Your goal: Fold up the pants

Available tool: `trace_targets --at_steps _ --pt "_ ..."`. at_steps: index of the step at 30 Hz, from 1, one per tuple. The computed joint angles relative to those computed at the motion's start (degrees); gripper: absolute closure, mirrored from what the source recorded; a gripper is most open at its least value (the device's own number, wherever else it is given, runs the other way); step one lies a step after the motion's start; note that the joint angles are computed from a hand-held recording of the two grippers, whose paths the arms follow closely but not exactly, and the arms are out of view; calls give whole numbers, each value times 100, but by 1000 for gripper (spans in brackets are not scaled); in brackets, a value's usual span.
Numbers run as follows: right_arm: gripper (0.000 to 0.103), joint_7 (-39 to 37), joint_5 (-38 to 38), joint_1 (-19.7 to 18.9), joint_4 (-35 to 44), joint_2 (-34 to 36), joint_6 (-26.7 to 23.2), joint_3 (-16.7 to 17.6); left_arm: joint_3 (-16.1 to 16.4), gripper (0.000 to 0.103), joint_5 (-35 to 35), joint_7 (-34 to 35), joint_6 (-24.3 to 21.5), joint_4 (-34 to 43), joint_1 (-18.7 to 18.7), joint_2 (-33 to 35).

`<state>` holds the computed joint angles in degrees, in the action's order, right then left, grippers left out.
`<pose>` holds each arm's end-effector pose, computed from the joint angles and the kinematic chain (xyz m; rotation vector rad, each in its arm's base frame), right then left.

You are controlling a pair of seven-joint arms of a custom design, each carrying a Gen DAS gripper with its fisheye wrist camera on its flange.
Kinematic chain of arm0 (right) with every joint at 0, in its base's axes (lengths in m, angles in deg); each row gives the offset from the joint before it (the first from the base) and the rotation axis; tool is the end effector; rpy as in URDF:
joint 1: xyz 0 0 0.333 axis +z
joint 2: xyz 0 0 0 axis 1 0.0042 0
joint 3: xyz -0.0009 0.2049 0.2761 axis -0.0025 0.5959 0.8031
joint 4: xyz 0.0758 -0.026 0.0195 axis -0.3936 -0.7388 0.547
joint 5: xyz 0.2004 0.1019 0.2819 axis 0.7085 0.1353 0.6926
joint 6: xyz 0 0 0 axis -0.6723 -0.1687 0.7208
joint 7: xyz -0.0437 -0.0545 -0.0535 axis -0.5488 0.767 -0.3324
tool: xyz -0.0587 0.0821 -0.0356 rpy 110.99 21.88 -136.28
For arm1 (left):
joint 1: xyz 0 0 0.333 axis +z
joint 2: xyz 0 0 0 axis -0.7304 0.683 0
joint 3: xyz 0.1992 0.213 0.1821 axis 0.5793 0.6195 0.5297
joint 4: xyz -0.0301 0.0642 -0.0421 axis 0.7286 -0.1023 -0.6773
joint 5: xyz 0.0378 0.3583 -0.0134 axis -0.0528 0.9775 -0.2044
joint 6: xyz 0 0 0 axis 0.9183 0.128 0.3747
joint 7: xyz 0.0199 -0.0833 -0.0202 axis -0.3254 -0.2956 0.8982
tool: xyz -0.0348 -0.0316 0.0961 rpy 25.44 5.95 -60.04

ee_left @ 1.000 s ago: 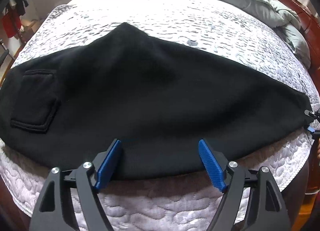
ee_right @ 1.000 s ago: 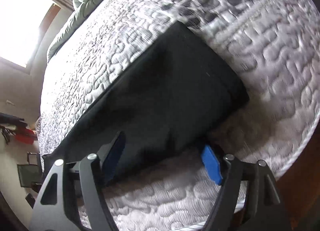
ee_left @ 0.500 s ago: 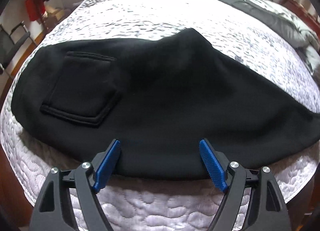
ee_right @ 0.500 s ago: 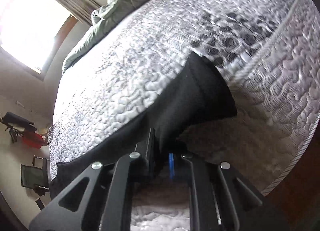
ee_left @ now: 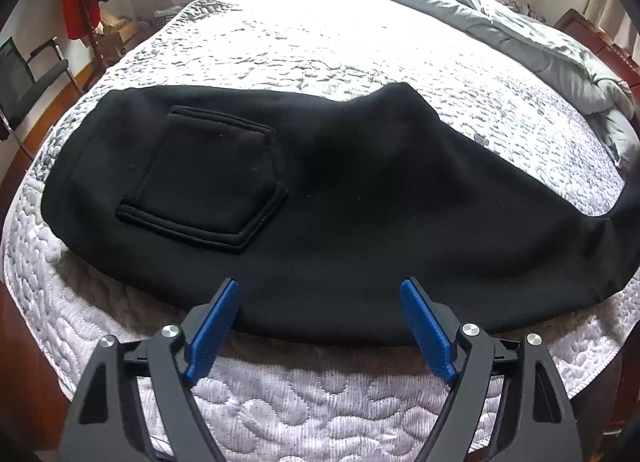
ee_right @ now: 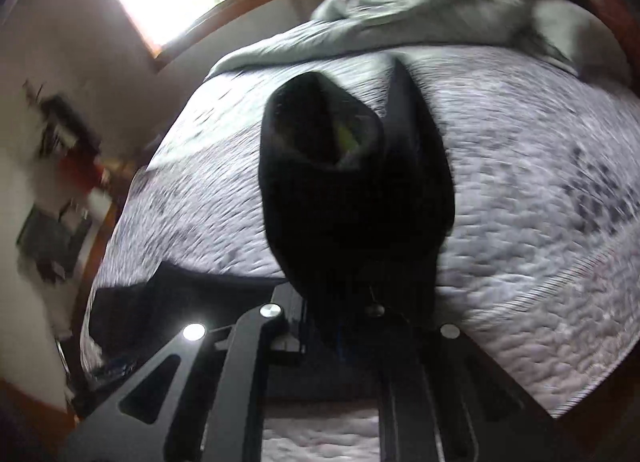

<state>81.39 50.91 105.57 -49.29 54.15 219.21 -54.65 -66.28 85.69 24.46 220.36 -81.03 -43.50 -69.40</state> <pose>0.6038 0.2854 0.5308 -1.7872 1.5691 -0.1961 0.4447 -0.0944 0.4506 -2.2674 1.5543 -0.4840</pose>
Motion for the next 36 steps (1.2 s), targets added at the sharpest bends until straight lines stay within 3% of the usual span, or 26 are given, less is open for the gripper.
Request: trace_targets --at_steps 12,17,20,21,22,25,27,30,33,36 --pt "94 27 -1308 1489 2197 1661 -1891 60 164 19 -670 410 210 -292 122 -327" --pt "93 -145 -1496 1770 2444 1994 -2116 28 319 19 -1466 940 374 -334 -79 -312" --pt "74 -595 -905 1385 2128 1959 -1813 416 431 19 -2061 1380 440 -264 -303 -214" --pt "58 -908 -419 1074 1981 1924 -1737 741 496 19 -2335 1610 449 -216 -430 -163" --pt "48 -1247 115 762 1769 1858 -1636 1065 541 19 -2579 1810 450 -183 -526 -128" --pt "42 -2028 1341 138 1075 1477 -1228 1570 807 19 -3817 2786 436 -39 -1044 -3" --pt "42 -2107 1758 24 728 1192 -1024 1495 851 19 -4516 3321 333 133 -1236 142" --pt "41 -2187 2378 -149 211 782 -732 1315 723 19 -4973 3619 97 441 -1223 443" --pt "40 -2160 2569 -106 -190 454 -462 980 466 13 -4444 3148 54 702 -1069 751" --pt "40 -2360 2947 -225 -556 184 -338 879 387 14 -4107 2881 -42 897 -1025 922"
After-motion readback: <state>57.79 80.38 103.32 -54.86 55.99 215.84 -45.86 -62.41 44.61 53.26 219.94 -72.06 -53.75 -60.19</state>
